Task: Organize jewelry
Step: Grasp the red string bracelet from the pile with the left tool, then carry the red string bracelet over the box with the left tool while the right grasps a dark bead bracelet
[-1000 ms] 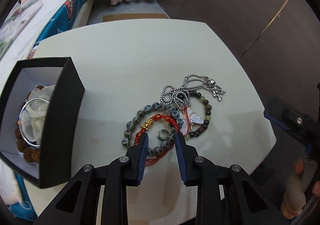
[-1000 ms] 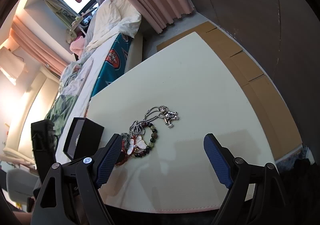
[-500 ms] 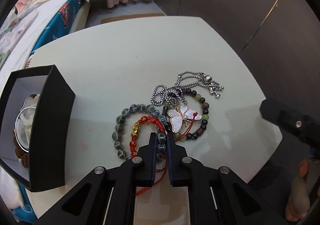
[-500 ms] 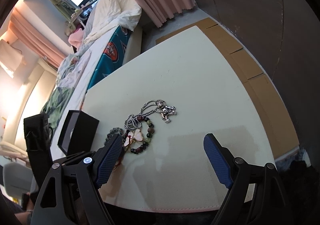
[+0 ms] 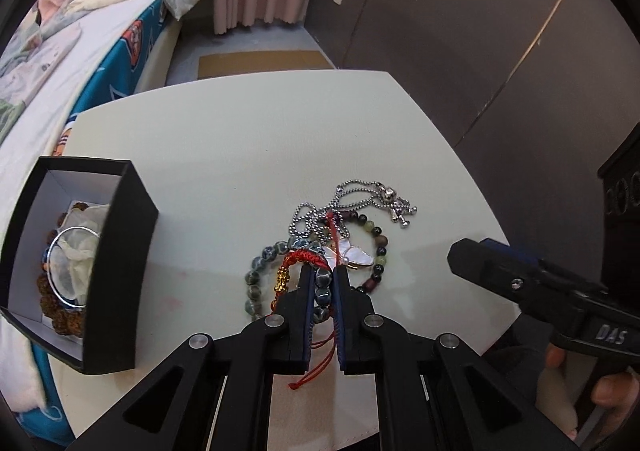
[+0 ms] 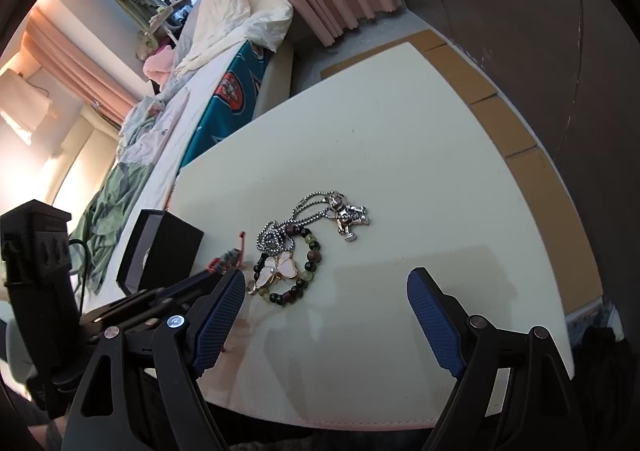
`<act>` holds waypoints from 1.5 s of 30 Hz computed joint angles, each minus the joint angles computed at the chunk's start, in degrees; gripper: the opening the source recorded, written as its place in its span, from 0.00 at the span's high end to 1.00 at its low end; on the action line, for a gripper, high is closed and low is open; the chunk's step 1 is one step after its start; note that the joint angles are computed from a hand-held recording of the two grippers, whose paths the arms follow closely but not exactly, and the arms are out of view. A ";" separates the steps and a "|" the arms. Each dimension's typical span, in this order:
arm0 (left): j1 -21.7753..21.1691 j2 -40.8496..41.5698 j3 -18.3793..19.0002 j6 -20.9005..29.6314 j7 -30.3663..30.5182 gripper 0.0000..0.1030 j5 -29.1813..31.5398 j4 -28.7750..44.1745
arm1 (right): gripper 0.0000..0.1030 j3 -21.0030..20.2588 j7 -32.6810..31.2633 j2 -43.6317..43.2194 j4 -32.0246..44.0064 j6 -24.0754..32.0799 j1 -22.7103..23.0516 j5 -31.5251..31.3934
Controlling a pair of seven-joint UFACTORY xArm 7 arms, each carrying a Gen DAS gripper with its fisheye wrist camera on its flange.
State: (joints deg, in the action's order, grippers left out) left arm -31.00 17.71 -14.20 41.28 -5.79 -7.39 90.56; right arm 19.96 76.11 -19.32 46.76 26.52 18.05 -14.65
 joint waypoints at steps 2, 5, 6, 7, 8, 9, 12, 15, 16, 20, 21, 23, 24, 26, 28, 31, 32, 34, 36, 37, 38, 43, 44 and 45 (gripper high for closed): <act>0.50 -0.26 -0.02 -0.07 0.01 0.91 -0.94 -0.02 | 0.18 0.08 -0.04 0.99 0.66 -0.47 0.08 -0.05; 1.53 -0.98 -0.17 -1.08 0.85 0.91 -2.73 -0.34 | 0.19 0.42 -0.58 2.66 2.31 0.26 0.30 -1.17; 1.80 -1.19 -0.18 -1.18 0.95 0.91 -3.26 -0.42 | 0.19 0.50 -0.64 3.28 2.90 0.65 0.46 -1.54; 2.18 -1.59 -0.24 -1.17 1.25 0.91 -3.93 -0.66 | 0.19 0.34 -0.69 3.65 3.22 0.86 0.65 -1.72; 2.49 -1.85 -0.29 -1.18 1.70 0.91 -4.48 -0.78 | 0.20 0.29 -0.62 4.14 3.64 1.13 0.83 -1.98; 2.69 -2.21 -0.32 -1.42 2.12 0.91 -4.81 -1.15 | 0.21 0.21 -0.45 4.56 3.96 1.10 0.96 -2.31; 3.49 -3.04 -0.47 -2.10 3.55 0.91 -6.45 -1.70 | 0.22 0.00 0.52 5.42 4.62 1.08 1.18 -3.47; 4.52 -2.85 -0.76 -1.39 5.40 0.91 -9.11 -1.05 | 0.24 -0.17 1.12 6.78 5.70 1.12 1.54 -4.75; 4.98 -2.72 -0.98 -0.85 6.42 0.91 -10.33 -0.74 | 0.24 -0.21 1.17 7.35 6.39 1.90 1.68 -5.24; 5.76 -1.52 -0.61 1.14 7.22 0.91 -12.66 1.22 | 0.32 -0.88 2.61 7.65 6.77 3.47 2.30 -6.53; 5.43 -0.75 -0.13 1.92 6.37 0.91 -11.47 2.31 | 0.33 -1.10 3.06 7.49 6.55 3.43 2.35 -6.59; 5.20 0.45 0.11 2.77 5.89 0.91 -10.47 3.57 | 0.35 -1.24 4.45 7.02 6.02 3.63 2.12 -7.15; 5.31 1.09 0.02 3.20 5.80 0.91 -10.74 4.06 | 0.35 -1.40 4.38 6.95 5.87 3.84 2.17 -7.04; 5.77 2.22 -0.49 4.14 6.64 0.91 -11.98 4.71 | 0.36 -1.57 3.44 7.85 6.93 4.72 2.45 -6.80; 5.61 3.01 -0.51 4.52 6.87 0.91 -11.89 4.93 | 0.36 -1.64 2.58 9.39 8.46 5.64 2.84 -7.20; 5.79 3.71 -0.55 5.11 7.18 0.91 -12.30 5.12 | 0.36 -1.84 0.52 14.35 13.77 9.65 4.27 -8.34; 6.18 3.67 -0.68 4.95 7.60 0.91 -13.01 4.98 | 0.40 -2.15 -0.25 15.69 15.35 10.94 5.01 -8.81; 6.97 3.21 -0.89 3.96 8.34 0.91 -14.68 4.45 | 0.41 -2.77 -2.35 18.72 19.11 14.74 6.77 -10.00; 7.45 2.84 -0.88 3.15 9.01 0.91 -15.53 4.25 | 0.46 -3.37 -2.87 20.90 22.45 19.75 8.76 -12.82; 7.65 2.67 -0.84 2.60 9.38 0.91 -15.82 4.18 | 0.49 -3.76 -3.08 21.71 23.78 22.10 9.68 -13.67; 7.72 2.62 -0.65 2.19 9.36 0.91 -15.76 4.30 | 0.60 -4.34 -2.81 21.73 23.85 22.77 10.45 -14.55; 9.63 1.54 -0.93 1.50 11.39 0.91 -18.44 3.84 | 0.86 -5.42 -4.06 20.01 22.07 20.10 11.30 -12.79; 10.03 1.05 -0.98 1.35 12.19 0.91 -19.11 3.50 | 0.90 -5.63 -3.90 18.91 20.77 17.86 11.14 -11.76; 10.33 0.67 -0.90 1.51 12.73 0.91 -19.50 3.40 | 0.90 -5.65 -3.02 17.90 19.88 17.20 10.97 -11.47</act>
State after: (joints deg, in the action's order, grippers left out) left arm -20.67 18.38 -15.10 42.80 6.94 -26.89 93.96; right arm 14.31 73.09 -1.42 66.65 43.72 29.02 -26.11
